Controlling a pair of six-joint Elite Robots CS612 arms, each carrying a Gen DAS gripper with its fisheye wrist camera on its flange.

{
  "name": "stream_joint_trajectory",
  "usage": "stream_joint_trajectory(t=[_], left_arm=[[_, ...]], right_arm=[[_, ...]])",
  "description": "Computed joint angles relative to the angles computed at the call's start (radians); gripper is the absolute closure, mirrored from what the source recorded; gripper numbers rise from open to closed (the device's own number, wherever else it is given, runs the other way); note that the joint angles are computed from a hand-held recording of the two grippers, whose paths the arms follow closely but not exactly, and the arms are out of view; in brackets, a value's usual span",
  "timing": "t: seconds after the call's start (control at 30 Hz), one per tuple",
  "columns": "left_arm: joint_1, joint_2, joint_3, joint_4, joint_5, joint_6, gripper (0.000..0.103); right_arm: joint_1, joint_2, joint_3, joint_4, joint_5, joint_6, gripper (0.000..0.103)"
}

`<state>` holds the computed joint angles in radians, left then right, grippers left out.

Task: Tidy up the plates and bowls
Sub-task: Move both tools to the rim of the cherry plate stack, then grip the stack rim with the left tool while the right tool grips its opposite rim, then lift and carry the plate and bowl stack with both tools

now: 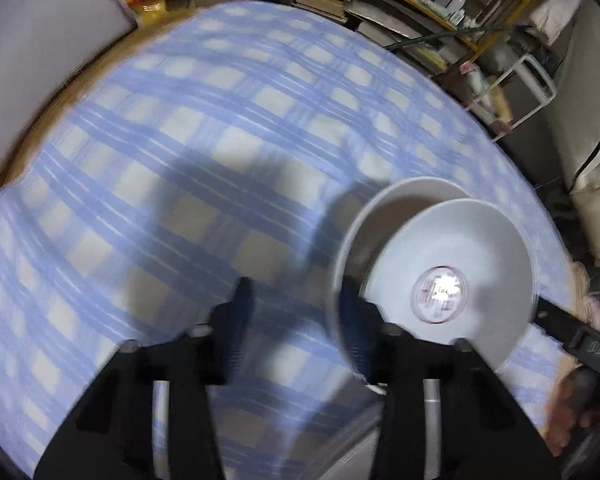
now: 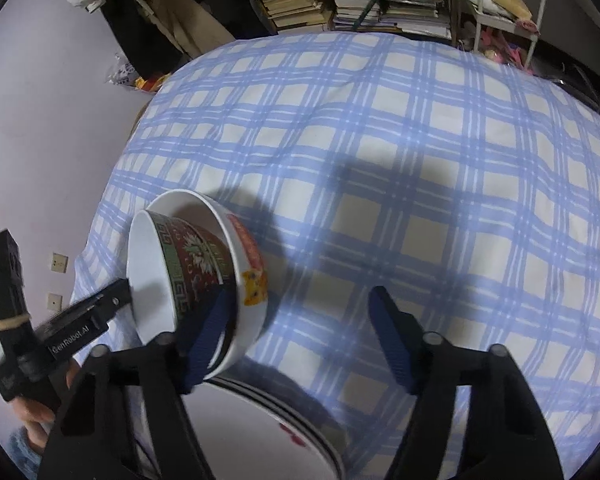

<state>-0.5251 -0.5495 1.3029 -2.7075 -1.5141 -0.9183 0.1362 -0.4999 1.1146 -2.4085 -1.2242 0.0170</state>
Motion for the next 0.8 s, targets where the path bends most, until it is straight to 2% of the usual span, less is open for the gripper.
stream_joint_trajectory(t=[0.03, 0.07, 0.1, 0.2, 0.23, 0.33, 0.4, 0.47, 0.63, 0.73, 0.8], left_arm=[[-0.001, 0.0, 0.0, 0.0, 0.004, -0.001, 0.068], [-0.003, 0.0, -0.003, 0.006, 0.009, 0.002, 0.068], [-0.004, -0.001, -0.008, 0.018, 0.01, 0.005, 0.07], [-0.007, 0.001, -0.026, 0.048, 0.011, 0.039, 0.08], [-0.009, 0.002, -0.032, 0.061, 0.014, 0.046, 0.085], [-0.013, 0.01, -0.067, 0.11, 0.012, 0.072, 0.099], [-0.018, 0.016, -0.092, 0.159, 0.036, 0.085, 0.099], [-0.02, 0.018, -0.099, 0.169, 0.041, 0.084, 0.1], [-0.019, 0.016, -0.087, 0.145, 0.042, 0.079, 0.1], [-0.016, 0.017, -0.087, 0.144, 0.031, 0.063, 0.1], [-0.01, 0.018, -0.085, 0.135, 0.008, 0.051, 0.1]], right_arm=[[0.0, -0.001, 0.0, 0.005, 0.012, 0.0, 0.056], [-0.001, -0.003, -0.001, 0.011, 0.032, -0.002, 0.063], [-0.001, -0.002, -0.005, 0.019, 0.046, -0.003, 0.075], [0.005, -0.001, -0.018, 0.043, 0.054, -0.014, 0.093], [0.008, 0.0, -0.023, 0.048, 0.047, -0.017, 0.096], [0.015, 0.002, -0.031, 0.049, 0.021, -0.012, 0.096], [0.014, 0.007, -0.043, 0.068, 0.023, 0.004, 0.098], [0.02, 0.023, -0.071, 0.116, -0.003, -0.002, 0.096], [0.013, 0.023, -0.035, 0.04, 0.031, 0.046, 0.094], [0.009, 0.026, -0.041, 0.049, 0.05, 0.066, 0.093], [0.014, 0.028, -0.052, 0.066, 0.035, 0.058, 0.093]])
